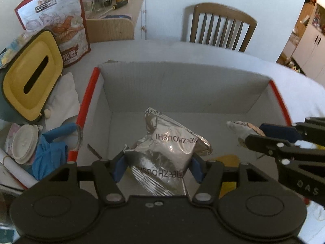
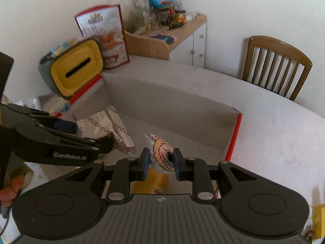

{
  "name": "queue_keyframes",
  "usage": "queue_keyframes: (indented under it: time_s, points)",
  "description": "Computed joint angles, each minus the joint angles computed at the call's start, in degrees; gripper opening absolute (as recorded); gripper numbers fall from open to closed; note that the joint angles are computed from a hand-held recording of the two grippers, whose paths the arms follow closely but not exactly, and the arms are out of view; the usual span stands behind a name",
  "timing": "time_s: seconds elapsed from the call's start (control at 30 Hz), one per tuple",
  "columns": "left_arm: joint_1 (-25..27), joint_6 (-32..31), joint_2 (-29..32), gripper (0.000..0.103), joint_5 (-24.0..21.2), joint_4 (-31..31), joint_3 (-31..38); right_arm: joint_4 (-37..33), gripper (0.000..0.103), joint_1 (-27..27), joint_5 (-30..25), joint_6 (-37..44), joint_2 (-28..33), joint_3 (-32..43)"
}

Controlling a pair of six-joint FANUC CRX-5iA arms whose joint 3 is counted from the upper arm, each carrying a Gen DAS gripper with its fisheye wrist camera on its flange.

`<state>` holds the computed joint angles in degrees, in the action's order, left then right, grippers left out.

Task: Organize objects
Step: 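Carry the foil bag and white toy with both tools over the red box, then open the left tool releasing the foil bag while the right tool releases the white toy into the box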

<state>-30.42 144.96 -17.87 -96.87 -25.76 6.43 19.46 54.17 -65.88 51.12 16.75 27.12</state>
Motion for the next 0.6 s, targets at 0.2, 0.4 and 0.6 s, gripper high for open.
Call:
queue_keyframes:
  time_s: [0.2,0.4,0.6]
  points:
    - [2.33,-3.78,1.12,0.062,0.35,2.04,-0.54,-3.93,0.024,-1.62,-3.96,3.68,3.95,4.94]
    - [5.51,-7.13,1.34,0.062,1.55,5.62,-2.08,-5.53,0.024,-2.12,-6.88,6.14,6.37,8.06]
    - [9.11,-9.72,1.31,0.062,2.07,9.51,-3.37,-6.30,0.024,-2.29,-7.53,7.25,7.40,9.27]
